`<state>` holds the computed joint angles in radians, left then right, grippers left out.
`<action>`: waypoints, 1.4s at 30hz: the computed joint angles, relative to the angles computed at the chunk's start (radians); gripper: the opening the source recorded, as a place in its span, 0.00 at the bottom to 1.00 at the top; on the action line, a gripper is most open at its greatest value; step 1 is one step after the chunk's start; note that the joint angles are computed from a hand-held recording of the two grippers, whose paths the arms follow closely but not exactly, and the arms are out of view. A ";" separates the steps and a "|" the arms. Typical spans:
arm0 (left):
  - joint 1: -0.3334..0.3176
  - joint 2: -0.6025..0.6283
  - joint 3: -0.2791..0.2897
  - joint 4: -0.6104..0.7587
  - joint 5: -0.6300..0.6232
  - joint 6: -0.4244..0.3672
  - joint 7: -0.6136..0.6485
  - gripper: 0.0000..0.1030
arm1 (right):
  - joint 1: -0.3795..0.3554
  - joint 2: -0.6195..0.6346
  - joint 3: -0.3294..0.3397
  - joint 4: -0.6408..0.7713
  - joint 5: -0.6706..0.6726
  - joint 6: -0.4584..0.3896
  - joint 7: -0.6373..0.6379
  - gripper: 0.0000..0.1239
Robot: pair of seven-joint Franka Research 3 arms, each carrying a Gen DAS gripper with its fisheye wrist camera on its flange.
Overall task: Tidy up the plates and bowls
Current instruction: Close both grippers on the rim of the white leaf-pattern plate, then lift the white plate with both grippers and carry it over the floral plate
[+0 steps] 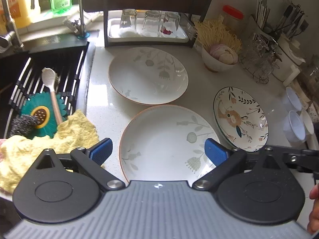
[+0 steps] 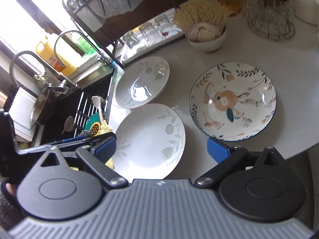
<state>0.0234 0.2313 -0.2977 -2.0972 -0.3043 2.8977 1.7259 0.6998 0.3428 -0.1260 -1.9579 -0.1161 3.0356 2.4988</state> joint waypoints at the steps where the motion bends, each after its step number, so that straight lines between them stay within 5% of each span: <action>1: 0.013 0.015 -0.007 0.011 -0.017 -0.007 0.018 0.96 | -0.024 0.017 0.029 0.019 0.027 -0.010 -0.016 0.70; 5: 0.070 0.082 -0.042 0.061 -0.078 -0.034 0.113 0.89 | -0.074 0.080 0.097 0.082 0.115 -0.035 -0.072 0.70; 10: 0.126 0.162 -0.072 0.124 -0.124 -0.096 0.220 0.81 | -0.067 0.153 0.092 0.152 0.163 -0.064 -0.078 0.66; 17: 0.145 0.232 -0.072 0.182 -0.116 -0.133 0.256 0.59 | -0.012 0.233 0.025 0.228 0.154 -0.090 -0.036 0.58; 24: 0.153 0.295 -0.068 0.261 -0.103 -0.190 0.277 0.35 | 0.063 0.275 -0.071 0.283 0.074 -0.154 0.105 0.38; 31: 0.192 0.328 -0.101 0.311 -0.133 -0.259 0.373 0.24 | 0.044 0.280 -0.056 0.292 0.008 -0.203 0.181 0.15; 42: 0.168 0.359 -0.078 0.366 -0.171 -0.319 0.373 0.19 | -0.010 0.285 -0.001 0.307 0.011 -0.217 0.168 0.15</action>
